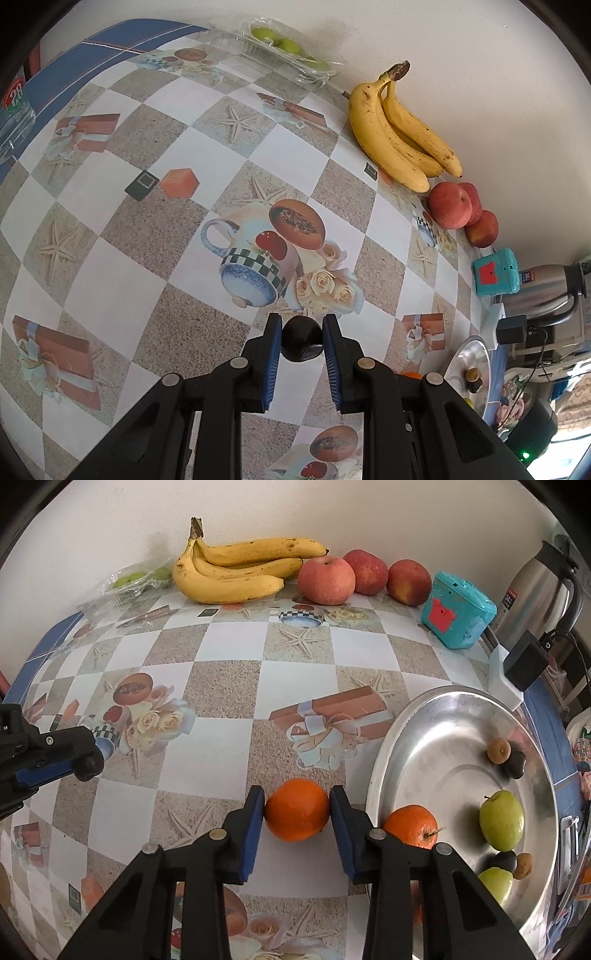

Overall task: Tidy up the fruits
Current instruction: 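Carry the plum and orange over the steel bowl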

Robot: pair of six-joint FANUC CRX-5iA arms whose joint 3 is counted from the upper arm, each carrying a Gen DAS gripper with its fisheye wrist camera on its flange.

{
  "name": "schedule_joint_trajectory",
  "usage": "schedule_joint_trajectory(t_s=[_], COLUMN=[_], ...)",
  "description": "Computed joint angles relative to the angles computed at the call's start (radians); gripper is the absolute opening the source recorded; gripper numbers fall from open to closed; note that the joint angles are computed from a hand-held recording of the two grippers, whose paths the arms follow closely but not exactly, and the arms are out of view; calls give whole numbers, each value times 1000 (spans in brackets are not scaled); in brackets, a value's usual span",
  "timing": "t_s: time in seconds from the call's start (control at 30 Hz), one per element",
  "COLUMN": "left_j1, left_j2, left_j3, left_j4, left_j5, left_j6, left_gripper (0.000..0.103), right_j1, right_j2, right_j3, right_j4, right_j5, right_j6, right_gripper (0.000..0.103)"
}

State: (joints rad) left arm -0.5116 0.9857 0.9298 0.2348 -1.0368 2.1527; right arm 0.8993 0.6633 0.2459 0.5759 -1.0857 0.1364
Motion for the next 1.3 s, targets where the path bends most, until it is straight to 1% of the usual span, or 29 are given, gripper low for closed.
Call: schedule_joint_trajectory(t_s=[0.2, 0.3, 0.47, 0.77, 1.0, 1.17, 1.3], left_j1=[-2, -4, -7, -15, -23, -33, -48], left_j2=[4, 4, 1, -17, -31, -26, -13], left_j3=[12, 18, 28, 28, 18, 39, 79], left_j4=[-12, -23, -41, -55, -54, -64, -75], left_j5=[-9, -14, -22, -21, -17, -31, -51], left_j6=[7, 16, 28, 35, 43, 52, 48], left_gripper=[24, 24, 24, 24, 24, 24, 24], right_j1=[0, -1, 2, 16, 25, 27, 24], right_j2=[-2, -21, -30, -56, -90, -124, -156], right_j3=[-5, -33, -40, -53, -81, -121, -159], right_j4=[7, 7, 4, 36, 55, 71, 78], right_j5=[5, 61, 107, 116, 104, 102, 96], right_j6=[-3, -4, 7, 4, -5, -33, -60], right_gripper=[37, 37, 37, 37, 37, 37, 37])
